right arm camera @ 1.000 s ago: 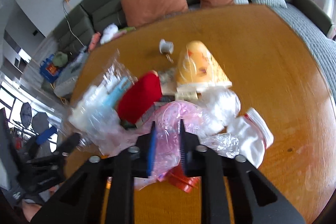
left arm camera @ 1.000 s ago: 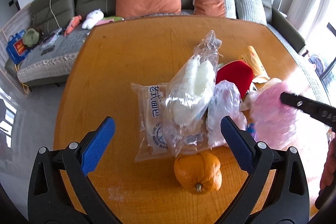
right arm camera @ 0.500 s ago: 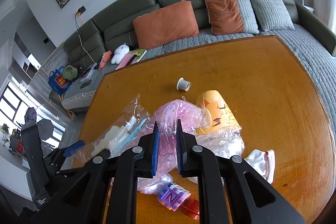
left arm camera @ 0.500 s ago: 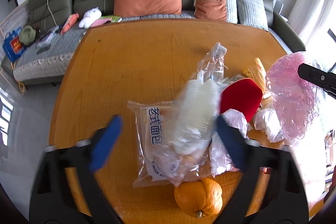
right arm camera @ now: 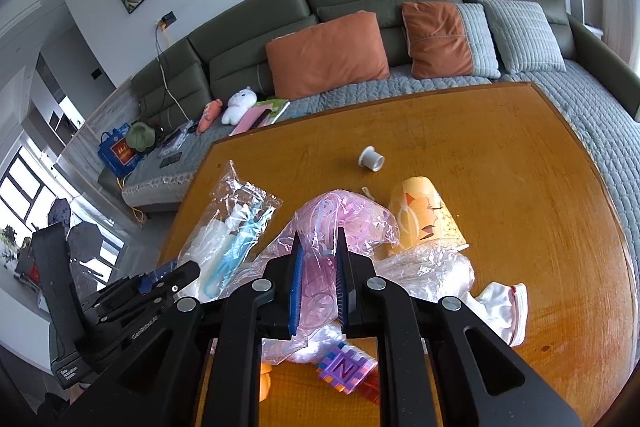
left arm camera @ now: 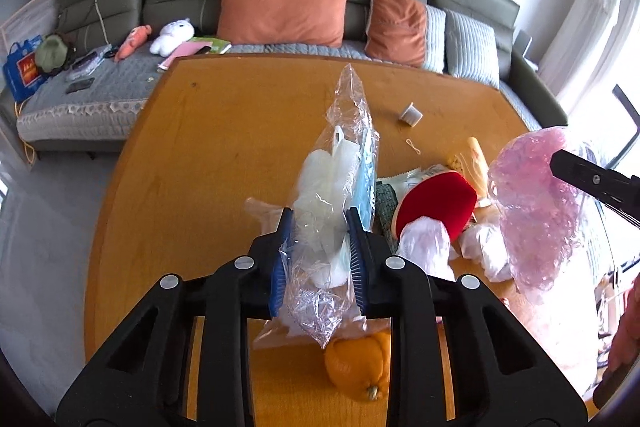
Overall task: Collect trash
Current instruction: 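Carry both bags to the black bin and open both tools to drop them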
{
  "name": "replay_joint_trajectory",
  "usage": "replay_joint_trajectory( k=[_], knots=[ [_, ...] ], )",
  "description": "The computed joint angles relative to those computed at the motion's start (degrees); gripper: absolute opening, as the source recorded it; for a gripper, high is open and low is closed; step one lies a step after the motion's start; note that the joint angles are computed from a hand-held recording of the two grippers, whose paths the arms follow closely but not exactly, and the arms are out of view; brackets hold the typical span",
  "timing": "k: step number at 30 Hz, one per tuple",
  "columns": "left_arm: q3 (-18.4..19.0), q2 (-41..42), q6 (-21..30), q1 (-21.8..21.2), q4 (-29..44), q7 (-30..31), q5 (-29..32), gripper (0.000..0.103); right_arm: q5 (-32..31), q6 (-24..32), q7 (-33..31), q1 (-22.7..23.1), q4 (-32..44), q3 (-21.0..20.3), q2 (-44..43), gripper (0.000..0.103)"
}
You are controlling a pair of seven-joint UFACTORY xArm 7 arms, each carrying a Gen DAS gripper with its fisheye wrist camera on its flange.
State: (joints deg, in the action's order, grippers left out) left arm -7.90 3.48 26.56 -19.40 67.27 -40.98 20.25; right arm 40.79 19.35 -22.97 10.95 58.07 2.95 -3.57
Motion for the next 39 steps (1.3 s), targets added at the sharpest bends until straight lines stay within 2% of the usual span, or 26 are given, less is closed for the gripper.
replay_joint_trajectory(
  k=[5, 12, 19, 22, 26, 32, 36, 38, 39],
  knots=[
    [-0.2, -8.1, -0.7, 1.9, -7.0, -3.4, 2.3, 0.026, 0.1, -0.3, 0.1, 2.1, -1.4, 1.1, -2.1, 0.015],
    [-2.0, -24.0, 1.8, 9.2, -20.6, -6.7, 1.8, 0.026, 0.3, 0.1, -0.2, 8.0, -1.2, 3.9, -2.4, 0.015],
    [-1.0, -41.1, 7.1, 16.0, -34.5, -4.8, -2.2, 0.026, -3.1, 0.6, 1.5, 14.2, 3.3, 8.8, 2.3, 0.015],
    [0.3, -47.0, 9.9, 18.7, -38.7, -2.9, -4.0, 0.027, -4.6, 1.8, 2.3, 15.9, 6.6, 10.9, 5.4, 0.015],
    [3.0, -53.6, 13.9, 22.5, -43.9, 0.2, -6.1, 0.027, -9.8, 2.7, 5.6, 18.9, 12.0, 13.9, 11.3, 0.016],
    [6.2, -56.8, 16.0, 27.4, -48.4, 5.6, -8.1, 0.028, -21.6, 5.1, 14.5, 24.0, 21.4, 15.3, 21.0, 0.017],
    [8.0, -53.1, 13.6, 29.9, -49.9, 8.5, -9.4, 0.028, -28.1, 7.8, 18.9, 27.1, 26.9, 14.9, 26.4, 0.019],
    [8.6, -50.7, 12.3, 30.9, -50.2, 10.1, -9.9, 0.028, -30.6, 10.3, 20.7, 28.5, 31.9, 14.6, 30.5, 0.036],
    [9.1, -48.3, 11.6, 31.3, -49.8, 10.9, -10.4, 0.039, -31.3, 11.0, 21.4, 29.0, 33.9, 14.6, 32.2, 0.043]
  ],
)
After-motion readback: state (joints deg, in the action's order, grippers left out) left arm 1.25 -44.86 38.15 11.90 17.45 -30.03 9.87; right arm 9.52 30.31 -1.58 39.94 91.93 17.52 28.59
